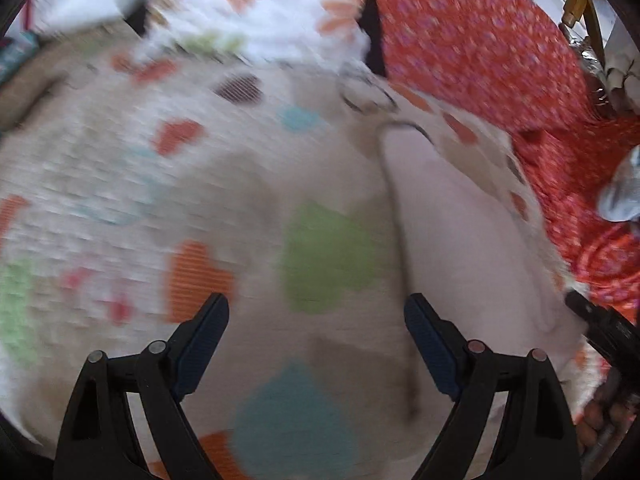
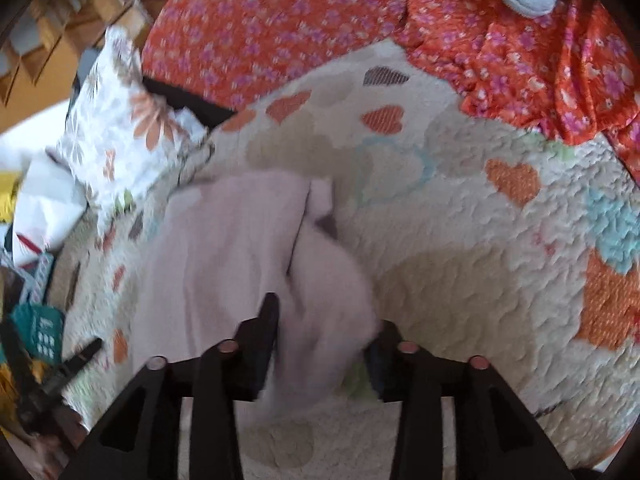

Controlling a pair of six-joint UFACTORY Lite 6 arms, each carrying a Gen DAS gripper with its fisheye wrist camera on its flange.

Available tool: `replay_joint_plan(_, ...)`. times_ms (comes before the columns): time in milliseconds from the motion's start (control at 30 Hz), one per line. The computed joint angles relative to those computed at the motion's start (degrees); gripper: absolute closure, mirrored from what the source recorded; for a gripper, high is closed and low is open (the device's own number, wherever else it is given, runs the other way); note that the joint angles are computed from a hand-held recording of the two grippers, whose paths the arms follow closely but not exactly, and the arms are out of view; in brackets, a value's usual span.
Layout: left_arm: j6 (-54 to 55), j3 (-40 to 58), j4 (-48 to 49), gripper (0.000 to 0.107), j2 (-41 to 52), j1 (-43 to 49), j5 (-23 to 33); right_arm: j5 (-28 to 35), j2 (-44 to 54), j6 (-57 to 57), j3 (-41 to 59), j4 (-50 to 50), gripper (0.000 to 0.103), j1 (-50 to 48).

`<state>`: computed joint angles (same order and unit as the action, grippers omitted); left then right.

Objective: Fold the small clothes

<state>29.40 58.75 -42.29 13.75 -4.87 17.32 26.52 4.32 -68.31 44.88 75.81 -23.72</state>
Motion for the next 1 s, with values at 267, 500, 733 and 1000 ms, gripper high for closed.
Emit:
replay_joint_plan(267,18.9,20.46,-22.51,0.004,22.59,-3.51,11.45,9.5,34.12,12.57,34.52,-15.75,0.037,3.94)
replay_joint_plan(500,9.14,29.05,-10.1,0.074,25.02,-7.9,15.49,13.39,35.24,7.64,36.47,-6.58,0.075,7.08)
replay_joint_plan(733,0.0,40.54,-1.81,0.074,25.68,-5.07,18.1,15.47,29.08,3.93,38.14,1.67,0.077,9.73)
replay_joint_plan(1000,-28.2,45.82,29.18,0.041,33.59,-5.8,14.07,1.2,38.58,22.51,47.55,-16.47,0.065,13.25)
